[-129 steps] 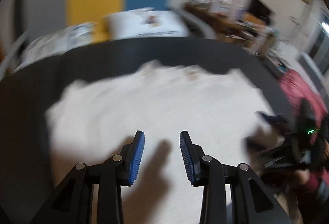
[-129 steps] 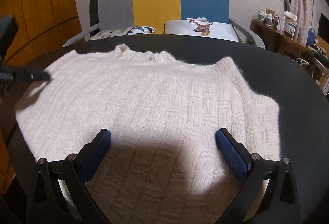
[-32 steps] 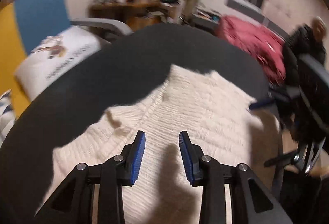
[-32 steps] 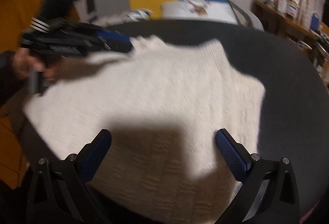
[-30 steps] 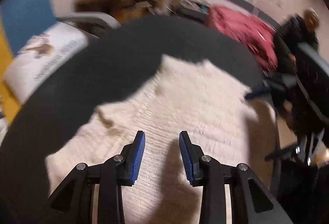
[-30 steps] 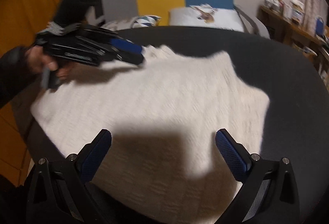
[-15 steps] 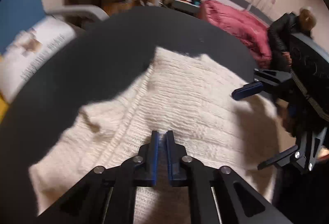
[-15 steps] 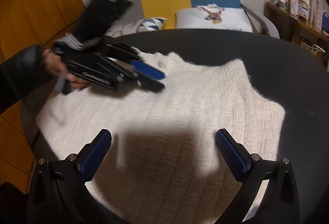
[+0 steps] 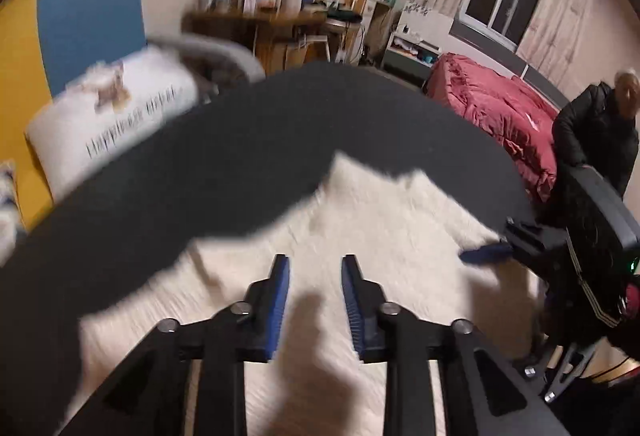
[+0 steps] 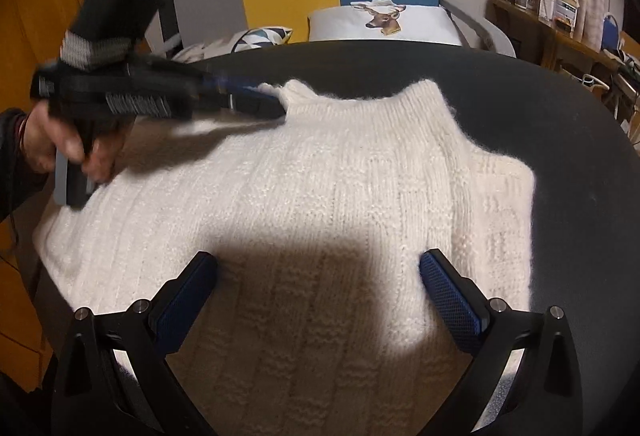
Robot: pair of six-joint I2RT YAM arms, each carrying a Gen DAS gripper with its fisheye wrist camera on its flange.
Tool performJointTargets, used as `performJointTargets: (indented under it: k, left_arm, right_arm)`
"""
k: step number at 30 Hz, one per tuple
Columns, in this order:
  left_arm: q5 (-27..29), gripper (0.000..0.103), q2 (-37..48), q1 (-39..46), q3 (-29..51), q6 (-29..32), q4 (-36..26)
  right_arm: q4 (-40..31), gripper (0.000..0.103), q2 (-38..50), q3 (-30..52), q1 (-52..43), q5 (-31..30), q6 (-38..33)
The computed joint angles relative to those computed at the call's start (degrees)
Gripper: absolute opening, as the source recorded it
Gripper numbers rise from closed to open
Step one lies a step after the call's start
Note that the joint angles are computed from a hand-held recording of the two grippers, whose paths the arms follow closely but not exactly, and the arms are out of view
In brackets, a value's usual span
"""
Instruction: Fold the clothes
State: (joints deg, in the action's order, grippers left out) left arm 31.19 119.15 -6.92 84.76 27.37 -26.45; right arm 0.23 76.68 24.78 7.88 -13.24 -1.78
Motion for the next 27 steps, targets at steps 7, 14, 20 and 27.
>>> performJointTargets:
  k: [7, 14, 20, 27]
  left_arm:
    - [-2.16, 0.04, 14.16, -3.61, 21.05, 7.75, -19.84]
    - [-7.28, 0.004, 8.04, -6.17, 8.29, 4.86, -4.68]
    - [-12.57, 0.005, 6.51, -7.02, 2.44, -4.7, 5.29]
    - [-13.46, 0.025, 3.54, -5.16, 1.22, -10.53, 2.88]
  right_arm:
    - [0.83, 0.103, -0.47, -0.6, -0.62, -0.86, -0.27]
    - [3.88, 0.103, -0.57, -2.55, -1.52, -2.33, -1.55]
    - [6.11, 0.103, -1.21, -4.13, -0.39, -0.69, 0.07]
    - [3.04, 0.103, -2.02, -2.95, 1.79, 2.28, 0.14]
